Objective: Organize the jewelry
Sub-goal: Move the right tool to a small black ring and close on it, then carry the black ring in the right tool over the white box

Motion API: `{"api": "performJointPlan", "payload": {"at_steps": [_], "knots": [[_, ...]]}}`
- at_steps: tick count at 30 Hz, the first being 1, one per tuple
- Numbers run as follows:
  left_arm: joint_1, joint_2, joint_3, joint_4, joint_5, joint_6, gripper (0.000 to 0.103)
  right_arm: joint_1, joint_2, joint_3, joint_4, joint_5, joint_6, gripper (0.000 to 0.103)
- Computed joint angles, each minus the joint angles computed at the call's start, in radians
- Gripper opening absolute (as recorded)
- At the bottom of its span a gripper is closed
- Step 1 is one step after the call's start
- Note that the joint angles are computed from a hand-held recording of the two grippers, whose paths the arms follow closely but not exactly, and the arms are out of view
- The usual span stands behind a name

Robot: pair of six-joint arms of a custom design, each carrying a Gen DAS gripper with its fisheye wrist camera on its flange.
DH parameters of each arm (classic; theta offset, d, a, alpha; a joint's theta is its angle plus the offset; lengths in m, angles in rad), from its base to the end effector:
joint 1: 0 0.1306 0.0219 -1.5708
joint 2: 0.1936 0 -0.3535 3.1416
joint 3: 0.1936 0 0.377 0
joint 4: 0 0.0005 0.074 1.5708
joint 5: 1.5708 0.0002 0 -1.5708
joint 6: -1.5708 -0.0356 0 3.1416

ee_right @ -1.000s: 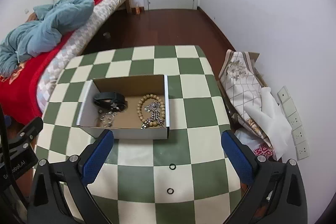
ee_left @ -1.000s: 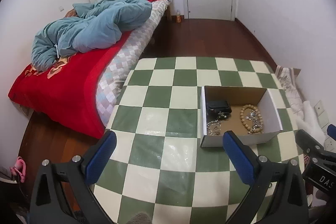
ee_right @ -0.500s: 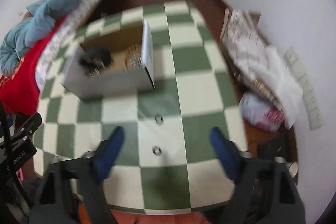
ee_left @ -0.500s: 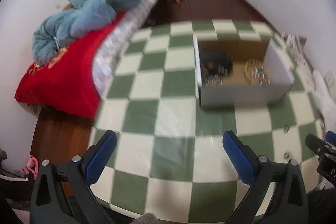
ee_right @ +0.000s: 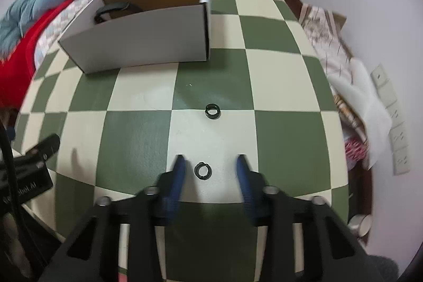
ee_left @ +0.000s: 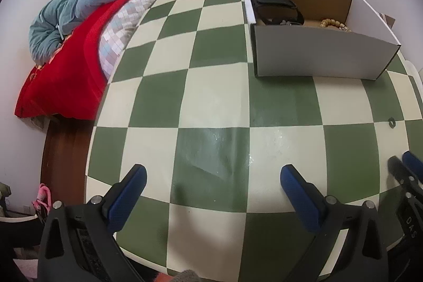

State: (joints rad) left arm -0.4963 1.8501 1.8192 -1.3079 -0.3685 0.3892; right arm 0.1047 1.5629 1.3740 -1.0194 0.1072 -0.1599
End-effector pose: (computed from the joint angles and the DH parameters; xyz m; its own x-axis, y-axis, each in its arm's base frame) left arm 0.5196 -0.2673 0.3293 -0.9327 0.1025 -0.3457 0.0189 0.9713 0.2371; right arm 0.4938 0.0476 0.3049 -0.9286 0.0616 -0.3660 0.0827 0.9957 -0.0423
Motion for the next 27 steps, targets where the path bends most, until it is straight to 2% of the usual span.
{"api": "performJointPlan", "payload": {"at_steps": [1,3,10,15,17,24,27], "knots": [[0.001,0.001,0.001,-0.002,0.004,0.002,0.103,0.004,-0.006,-0.008,0.009,-0.004,0.006,0.013],[0.001,0.0,-0.001,0.0,0.015,0.005,0.103,-0.001,-0.019,-0.024,0.021,-0.024,-0.001,0.013],[-0.004,0.0,0.003,0.006,0.022,-0.005,0.103,-0.093,-0.083,-0.041,0.058,-0.187,-0.108,0.013],[-0.014,0.006,0.02,0.008,0.057,-0.006,0.103,-0.126,-0.102,-0.027,0.067,-0.219,-0.128,0.013],[-0.028,0.031,0.061,0.008,0.121,-0.041,0.103,-0.14,-0.091,-0.008,0.058,-0.216,-0.119,0.013],[-0.109,0.189,0.289,-0.022,0.25,-0.179,0.102,-0.208,-0.063,0.013,0.032,-0.221,-0.091,0.013],[-0.138,0.255,0.385,-0.037,0.287,-0.213,0.097,-0.237,-0.061,0.009,0.026,-0.221,-0.095,0.013]]}}
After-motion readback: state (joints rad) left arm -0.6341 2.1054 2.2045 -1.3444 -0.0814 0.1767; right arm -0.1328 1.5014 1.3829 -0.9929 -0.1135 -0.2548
